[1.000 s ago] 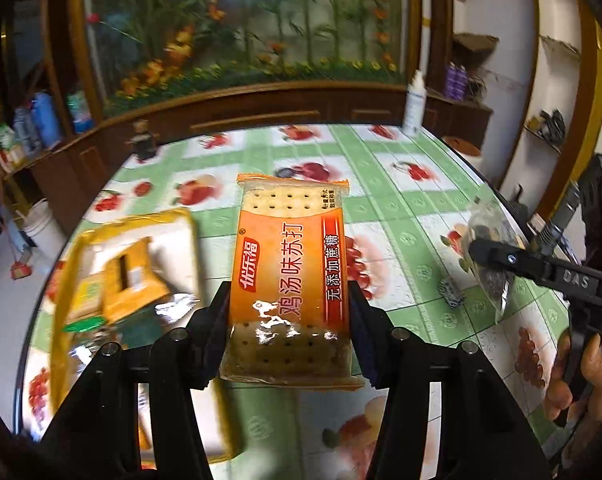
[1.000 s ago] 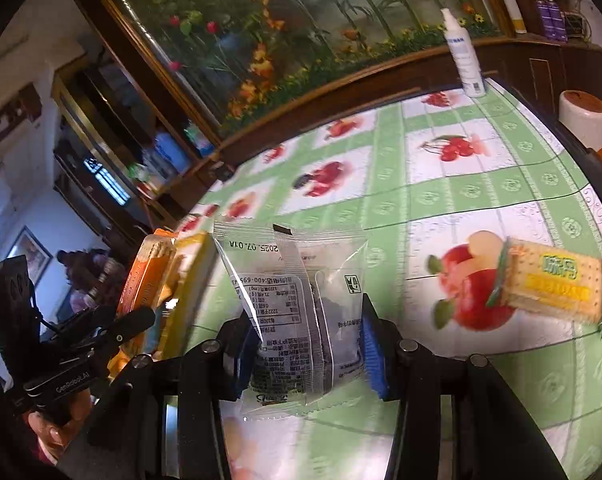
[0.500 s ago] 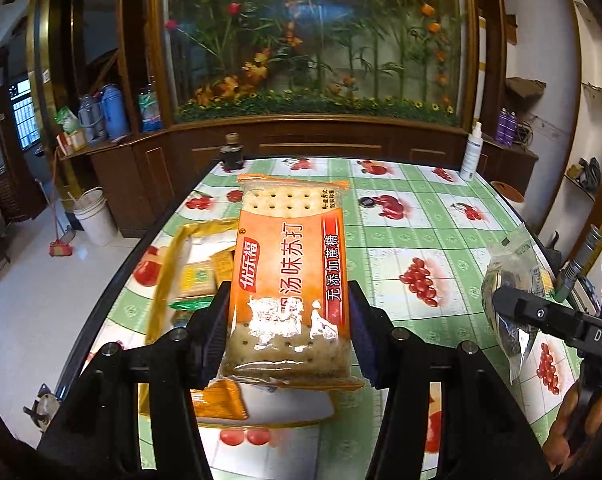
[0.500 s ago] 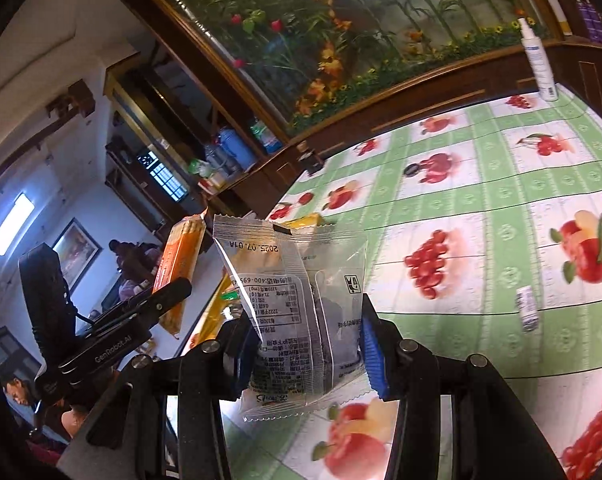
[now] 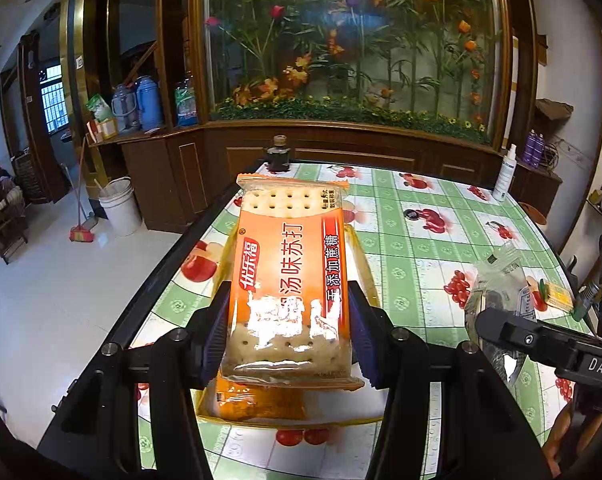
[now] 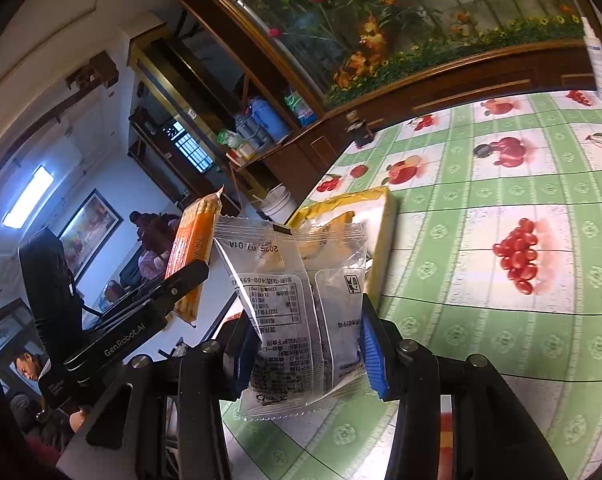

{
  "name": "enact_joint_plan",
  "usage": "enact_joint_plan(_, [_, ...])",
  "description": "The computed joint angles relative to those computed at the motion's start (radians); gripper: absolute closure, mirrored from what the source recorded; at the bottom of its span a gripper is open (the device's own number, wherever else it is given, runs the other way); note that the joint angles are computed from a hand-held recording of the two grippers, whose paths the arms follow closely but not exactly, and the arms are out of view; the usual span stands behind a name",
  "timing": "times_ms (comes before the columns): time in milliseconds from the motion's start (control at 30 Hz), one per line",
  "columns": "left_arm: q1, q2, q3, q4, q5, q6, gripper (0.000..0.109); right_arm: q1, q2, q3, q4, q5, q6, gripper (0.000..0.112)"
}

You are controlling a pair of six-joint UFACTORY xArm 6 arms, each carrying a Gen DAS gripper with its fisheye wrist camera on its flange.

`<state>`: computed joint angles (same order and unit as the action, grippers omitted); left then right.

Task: Organize snacks
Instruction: 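Carry the orange cracker packet and clear bag over the box lid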

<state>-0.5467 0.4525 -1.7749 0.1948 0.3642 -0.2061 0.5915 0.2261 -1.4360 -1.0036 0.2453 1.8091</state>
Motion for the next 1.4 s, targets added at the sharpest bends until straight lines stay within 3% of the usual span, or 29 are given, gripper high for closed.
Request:
enact_joint_plan(533, [0.037, 0.044, -0.047, 0.064, 0.035, -0.070, 0.056, 0.010, 0.177, -0.183, 0.286, -0.030, -0.291, 0.066])
enact_joint_plan(1033, [0.044, 0.134, -0.156, -0.013, 0.131, -0.014, 0.056, 0.006, 0.261, -0.267, 0.462, -0.026, -0.457, 0.066])
enact_joint_plan(1233, [0.037, 0.199, -0.239, -0.009, 0.201, -0.003, 0.056, -0.013, 0.351, -0.396, 0.565, 0.026, -0.575, 0.066])
enact_joint_plan(1400, [0.032, 0.264, -0.328, -0.017, 0.267, 0.011, 0.056, -0.023, 0.487, -0.625, 0.646, 0.170, -0.712, 0.066])
